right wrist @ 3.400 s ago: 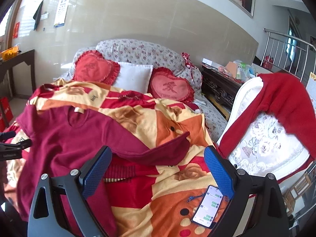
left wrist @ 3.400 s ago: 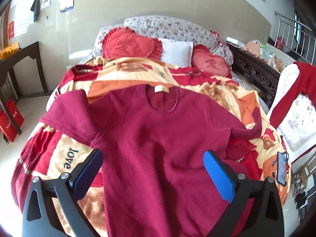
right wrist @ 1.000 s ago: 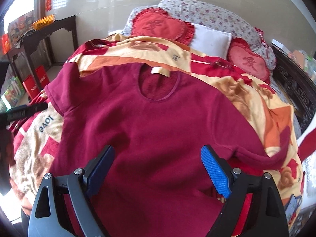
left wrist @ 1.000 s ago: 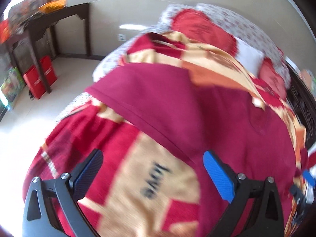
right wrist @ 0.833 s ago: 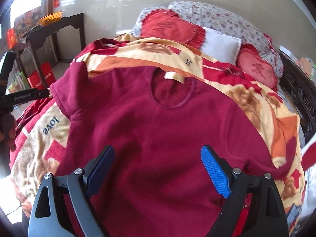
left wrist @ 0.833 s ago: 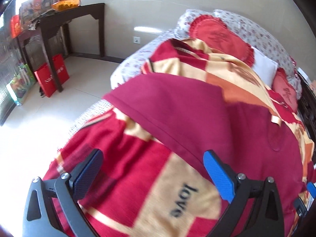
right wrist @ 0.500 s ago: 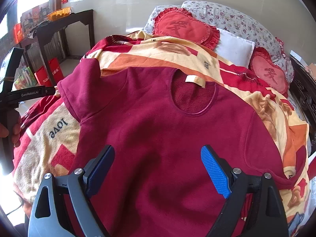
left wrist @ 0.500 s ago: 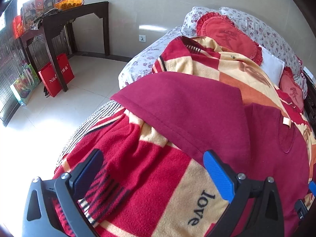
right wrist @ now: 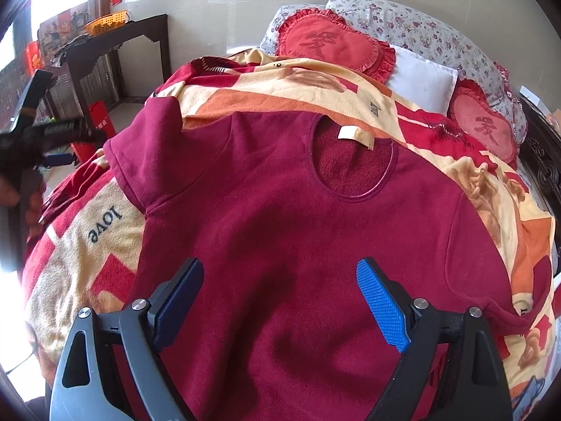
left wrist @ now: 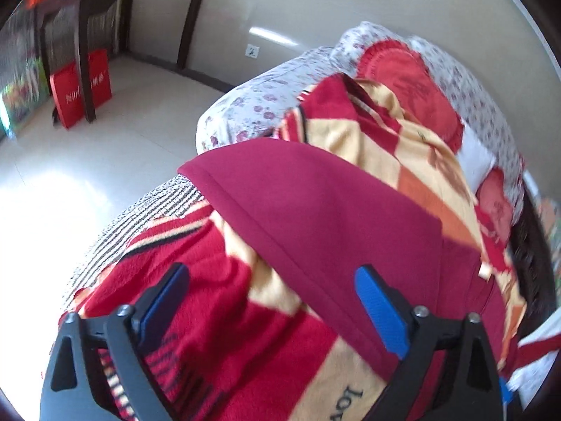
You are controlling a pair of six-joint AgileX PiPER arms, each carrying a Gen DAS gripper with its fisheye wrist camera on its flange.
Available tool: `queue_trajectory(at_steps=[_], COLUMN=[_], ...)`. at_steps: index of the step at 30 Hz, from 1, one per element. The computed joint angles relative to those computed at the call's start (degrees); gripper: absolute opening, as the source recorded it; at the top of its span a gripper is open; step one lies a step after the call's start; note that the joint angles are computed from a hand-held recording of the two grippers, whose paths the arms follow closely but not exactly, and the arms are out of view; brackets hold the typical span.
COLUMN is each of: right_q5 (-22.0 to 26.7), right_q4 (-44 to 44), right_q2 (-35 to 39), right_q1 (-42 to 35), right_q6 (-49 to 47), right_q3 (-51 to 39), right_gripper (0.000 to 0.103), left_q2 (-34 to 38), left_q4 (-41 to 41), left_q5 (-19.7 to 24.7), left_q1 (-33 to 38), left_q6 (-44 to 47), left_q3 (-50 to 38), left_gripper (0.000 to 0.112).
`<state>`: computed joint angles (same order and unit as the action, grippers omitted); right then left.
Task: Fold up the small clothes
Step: 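Grasp the sweatshirt side with the left gripper and fold it over the body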
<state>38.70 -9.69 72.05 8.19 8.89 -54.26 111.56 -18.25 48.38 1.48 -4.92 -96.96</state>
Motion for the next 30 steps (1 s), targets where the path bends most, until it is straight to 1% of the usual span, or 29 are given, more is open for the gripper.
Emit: queue_trajectory(at_steps=[1,3,6,7,9,11,12,13,14,15,16,18,21,23,25,27,28,30], right_q5=[0.1,-0.3,-0.2,-0.4,-0.6,-0.9,-1.0,-1.1,-1.1,-1.1,-1.2,-1.1,-1.2,-1.3,-1.0,-0.8,-0.5,-0.1], right_q4=[0.8,2.4,4.6,4.9,4.7,4.6,4.8,5.4,5.9,6.8,7.8,9.4,10.0,10.1,11.7,12.7,13.3,15.1], right_q2=[0.1,0.4,0.9,1.0,1.2,1.4,1.6,1.8,2.0,2.1,1.8,1.2,-0.5,-1.3,-2.2,-2.9,-3.4,-4.5], right_q1=[-0.3,-1.0,-1.9,-2.0,-2.1,-2.4,-2.7,-3.2,-3.7,-4.4,-5.1,-6.2,-7.8,-8.8,-10.7,-12.3,-13.3,-15.5], right_q6=[-0.7,-2.1,-4.1,-4.5,-4.6,-4.9,-5.2,-5.6,-6.1,-6.6,-7.4,-8.7,-9.7,-9.8,-11.1,-11.9,-12.3,-14.0], right_q3=[0.0,0.3,0.2,0.2,0.3,0.4,0.5,0.5,0.6,0.6,0.9,1.0,1.3,1.5,1.5,1.6,1.7,2.1], right_gripper=[0.073,0.073,0.073,0.073,0.073,0.073,0.073,0.073,0.073,0.071,0.070,0.069,0.069,0.069,0.069,0.069,0.069,0.069], left_q2=[2.3,7.2,12.8,14.4,16.5,18.7,19.9,20.5,21.0,20.7,19.7,15.2,7.7,1.5,-5.3,-10.0,-11.8,-14.2], left_q4=[-2.5,-5.6,-7.1,-7.6,-9.1,-11.2,-11.9,-11.7,-11.0,-10.4,-10.1,-9.3,-10.5,-13.4,-12.9,-11.6,-11.5,-11.6], left_q5=[1.2,3.9,6.8,7.6,7.4,7.9,8.4,8.3,8.1,7.4,6.0,2.0,-1.5,-3.3,-5.0,-6.3,-6.6,-6.0], left_q1=[1.4,3.4,4.7,5.0,5.4,5.9,6.0,6.0,5.8,5.7,5.6,4.9,3.4,1.7,-2.5,-7.0,-9.3,-14.8], left_q6=[0.8,0.3,-1.9,-1.9,-1.2,-1.0,-1.6,-2.4,-3.1,-3.2,-2.8,-0.4,4.8,9.7,13.3,15.6,16.6,18.6], left_q3=[-2.4,-7.8,-14.2,-16.3,-19.0,-21.6,-23.3,-24.1,-24.9,-24.7,-23.4,-18.6,-12.5,-8.2,-4.9,-3.0,-2.1,-1.2], left_gripper=[0.087,0.081,0.071,0.070,0.070,0.064,0.054,0.042,0.036,0.024,0.015,0.012,0.011,0.011,0.011,0.011,0.011,0.011])
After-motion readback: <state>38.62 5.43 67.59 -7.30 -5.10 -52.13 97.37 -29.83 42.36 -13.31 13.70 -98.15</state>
